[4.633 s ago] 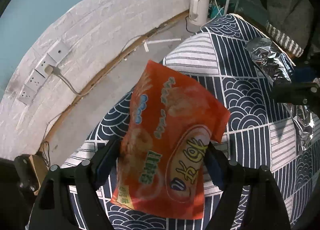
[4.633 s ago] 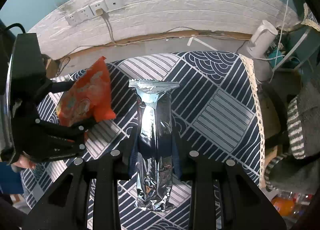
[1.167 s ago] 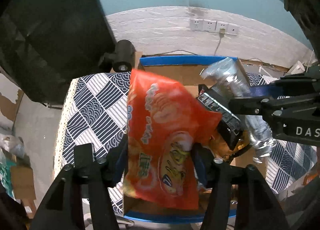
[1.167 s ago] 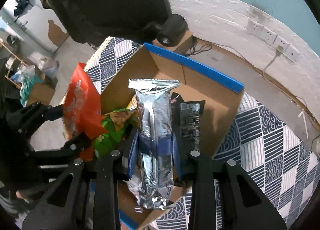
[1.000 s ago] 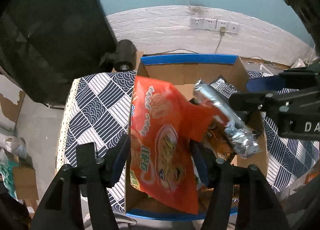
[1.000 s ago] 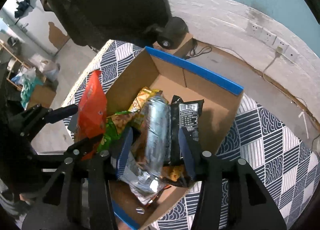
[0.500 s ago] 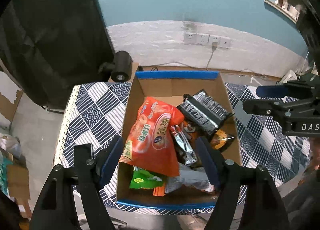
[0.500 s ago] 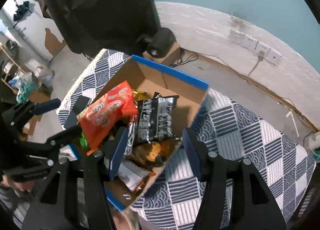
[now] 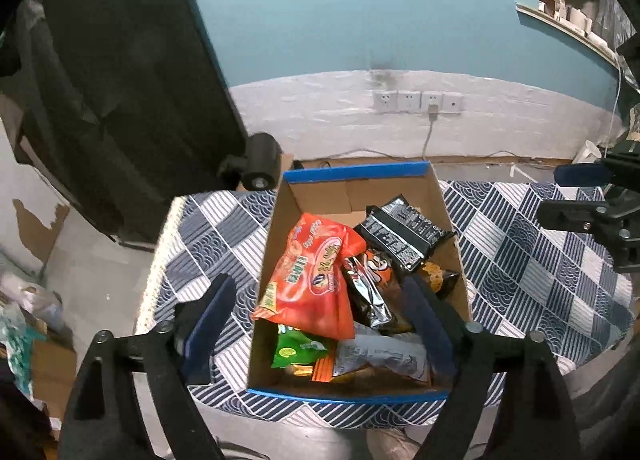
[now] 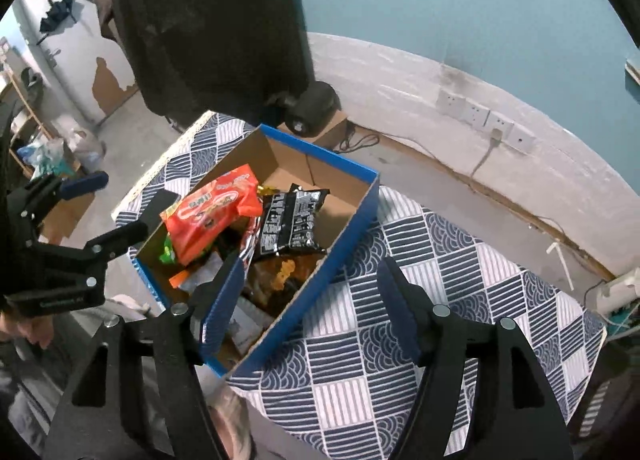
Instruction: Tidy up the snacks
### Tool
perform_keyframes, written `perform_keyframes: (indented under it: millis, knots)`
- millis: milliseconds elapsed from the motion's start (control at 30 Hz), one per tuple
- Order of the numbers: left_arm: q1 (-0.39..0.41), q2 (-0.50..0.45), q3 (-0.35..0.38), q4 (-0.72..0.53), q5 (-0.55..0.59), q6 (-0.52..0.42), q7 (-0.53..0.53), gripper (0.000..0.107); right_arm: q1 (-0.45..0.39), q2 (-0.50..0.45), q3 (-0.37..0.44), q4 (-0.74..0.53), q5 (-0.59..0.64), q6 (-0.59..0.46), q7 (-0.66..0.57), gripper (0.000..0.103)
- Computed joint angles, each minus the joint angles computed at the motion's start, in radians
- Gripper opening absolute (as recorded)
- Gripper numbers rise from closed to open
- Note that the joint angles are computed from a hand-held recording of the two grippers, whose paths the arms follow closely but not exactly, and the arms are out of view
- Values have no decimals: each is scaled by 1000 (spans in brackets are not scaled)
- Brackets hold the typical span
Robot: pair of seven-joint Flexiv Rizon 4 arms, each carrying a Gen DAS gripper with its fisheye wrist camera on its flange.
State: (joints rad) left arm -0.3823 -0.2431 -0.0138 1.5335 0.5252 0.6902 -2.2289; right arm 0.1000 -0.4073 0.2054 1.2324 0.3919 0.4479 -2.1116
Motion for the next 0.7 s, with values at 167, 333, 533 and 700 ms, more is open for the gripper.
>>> perform_keyframes:
  millis: [167, 333, 533, 700]
  knots:
    - [-22, 10, -5, -8, 45, -17, -16, 88, -25, 28, 2, 25, 26, -4, -47, 70]
    - [-38, 17, -13, -17, 85, -39, -26, 88, -40, 47, -7, 41, 45, 0, -74, 71]
    - [-44, 6, -20, -37, 89, -57, -8, 88, -40, 68, -14, 81, 40, 48, -109, 74]
    - [-51, -4, -20, -55, 85, -62, 0, 88, -45, 65, -18, 81, 47, 38, -121, 74]
